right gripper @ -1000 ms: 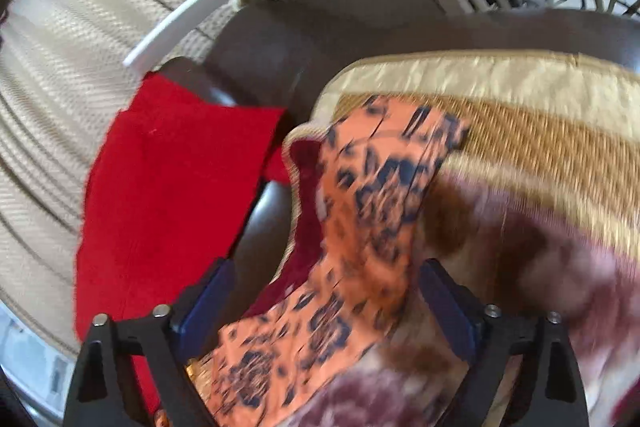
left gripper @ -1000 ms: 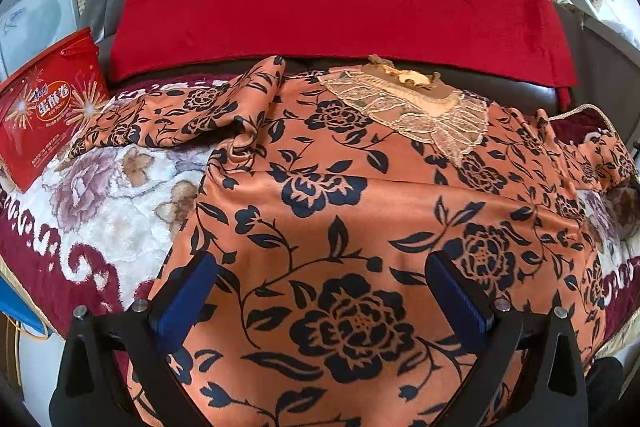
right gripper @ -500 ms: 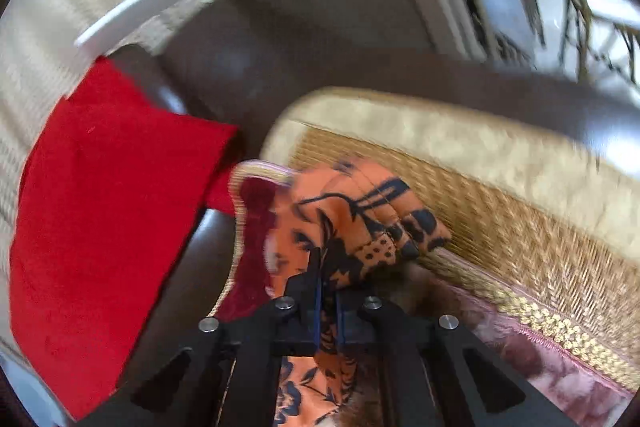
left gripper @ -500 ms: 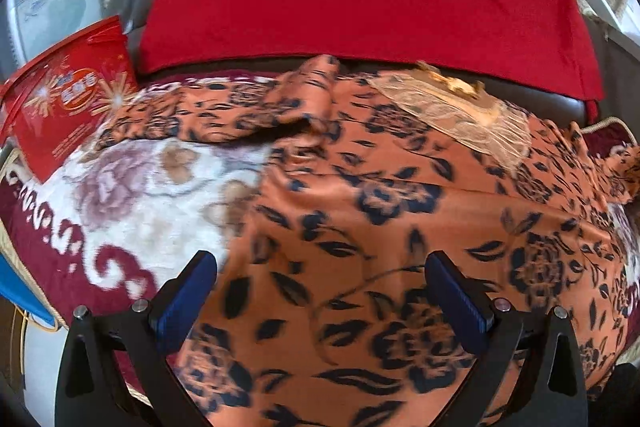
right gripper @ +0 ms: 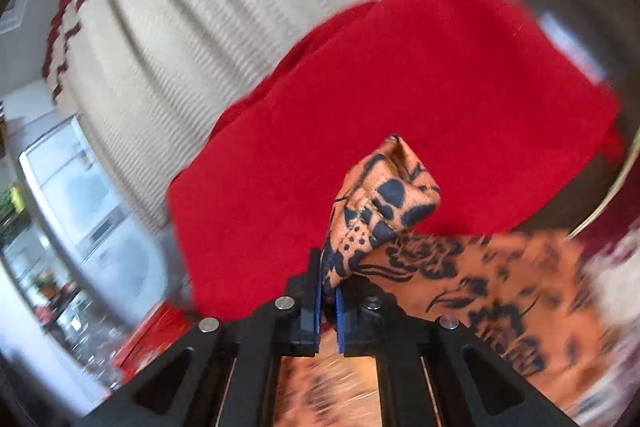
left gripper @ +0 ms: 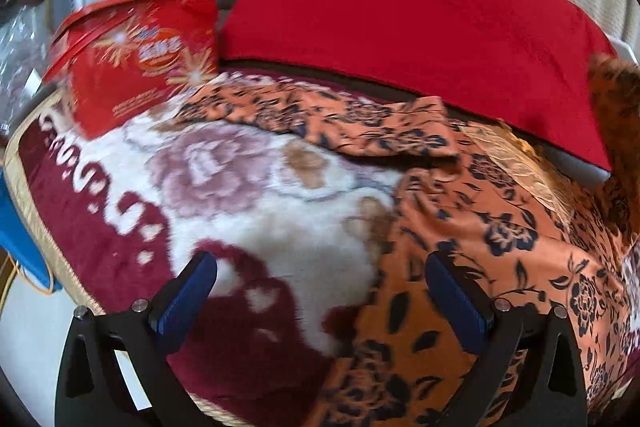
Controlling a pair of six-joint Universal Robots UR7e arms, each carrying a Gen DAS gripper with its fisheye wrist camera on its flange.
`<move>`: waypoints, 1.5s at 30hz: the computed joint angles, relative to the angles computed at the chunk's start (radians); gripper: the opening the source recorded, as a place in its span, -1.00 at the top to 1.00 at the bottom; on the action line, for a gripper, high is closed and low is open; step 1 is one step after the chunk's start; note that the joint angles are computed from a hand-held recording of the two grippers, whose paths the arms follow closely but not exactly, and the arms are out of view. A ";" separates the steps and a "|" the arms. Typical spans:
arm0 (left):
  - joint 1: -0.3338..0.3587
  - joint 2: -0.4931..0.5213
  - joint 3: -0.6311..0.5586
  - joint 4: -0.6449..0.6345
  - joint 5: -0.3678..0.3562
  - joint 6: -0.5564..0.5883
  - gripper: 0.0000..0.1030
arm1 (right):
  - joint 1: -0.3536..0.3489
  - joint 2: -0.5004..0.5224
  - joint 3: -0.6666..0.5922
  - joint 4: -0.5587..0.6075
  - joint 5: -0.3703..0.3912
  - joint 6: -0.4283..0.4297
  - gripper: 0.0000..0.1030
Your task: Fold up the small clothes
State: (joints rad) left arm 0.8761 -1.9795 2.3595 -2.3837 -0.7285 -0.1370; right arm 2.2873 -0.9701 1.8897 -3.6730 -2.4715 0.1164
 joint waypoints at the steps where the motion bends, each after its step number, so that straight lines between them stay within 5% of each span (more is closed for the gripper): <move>1: 0.010 0.000 -0.002 -0.002 -0.008 0.001 -1.00 | -0.016 0.048 -0.015 0.012 0.016 0.043 0.85; 3: 0.029 -0.001 -0.009 0.008 -0.019 0.003 -1.00 | -0.060 0.126 -0.046 0.160 0.021 0.159 0.68; 6: 0.032 -0.014 -0.002 -0.001 -0.014 0.031 -1.00 | -0.128 0.192 -0.052 0.300 0.007 0.277 -0.80; 9: 0.026 -0.026 0.001 0.003 -0.012 0.032 -1.00 | -0.156 0.202 0.022 0.252 0.096 0.325 -0.79; 15: -0.033 -0.031 -0.015 0.066 -0.076 -0.027 -1.00 | -0.104 0.097 0.200 0.074 0.056 0.308 -0.79; 21: -0.112 0.107 -0.121 0.080 -0.304 -0.072 -1.00 | -0.006 0.007 0.430 -0.122 0.005 0.363 -0.79; 27: -0.020 0.434 -0.301 0.085 -0.578 -0.112 -1.00 | 0.053 0.017 0.553 -0.285 0.016 0.374 -0.79; 30: 0.024 0.559 -0.361 0.059 -0.584 -0.150 -1.00 | 0.061 0.069 0.577 -0.357 0.012 0.364 -0.79; 37: 0.087 0.659 -0.425 0.022 -0.593 -0.244 -0.98 | 0.066 0.090 0.627 -0.490 0.013 0.341 -0.79; 40: 0.105 0.675 -0.435 0.031 -0.595 -0.264 -0.62 | 0.054 0.092 0.636 -0.508 0.031 0.333 -0.79; 41: 0.109 0.678 -0.437 0.036 -0.591 -0.268 -0.31 | 0.052 0.092 0.639 -0.512 0.036 0.330 -0.79; 42: 0.114 0.686 -0.446 0.054 -0.581 -0.266 0.29 | 0.053 0.093 0.639 -0.514 0.036 0.327 -0.79; 43: 0.115 0.687 -0.456 0.088 -0.565 -0.266 0.68 | 0.055 0.090 0.639 -0.512 0.033 0.328 -0.79; 44: 0.113 0.692 -0.467 0.112 -0.544 -0.270 1.00 | 0.057 0.091 0.639 -0.515 0.030 0.329 -0.79; 45: 0.103 0.682 -0.456 0.095 -0.508 -0.268 1.00 | 0.060 0.092 0.640 -0.521 0.023 0.328 -0.79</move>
State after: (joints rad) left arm 0.9787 -1.2974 1.9038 -2.2887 -1.2361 -0.4045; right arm 2.3477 -0.8776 2.5301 -4.1938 -2.4489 0.4444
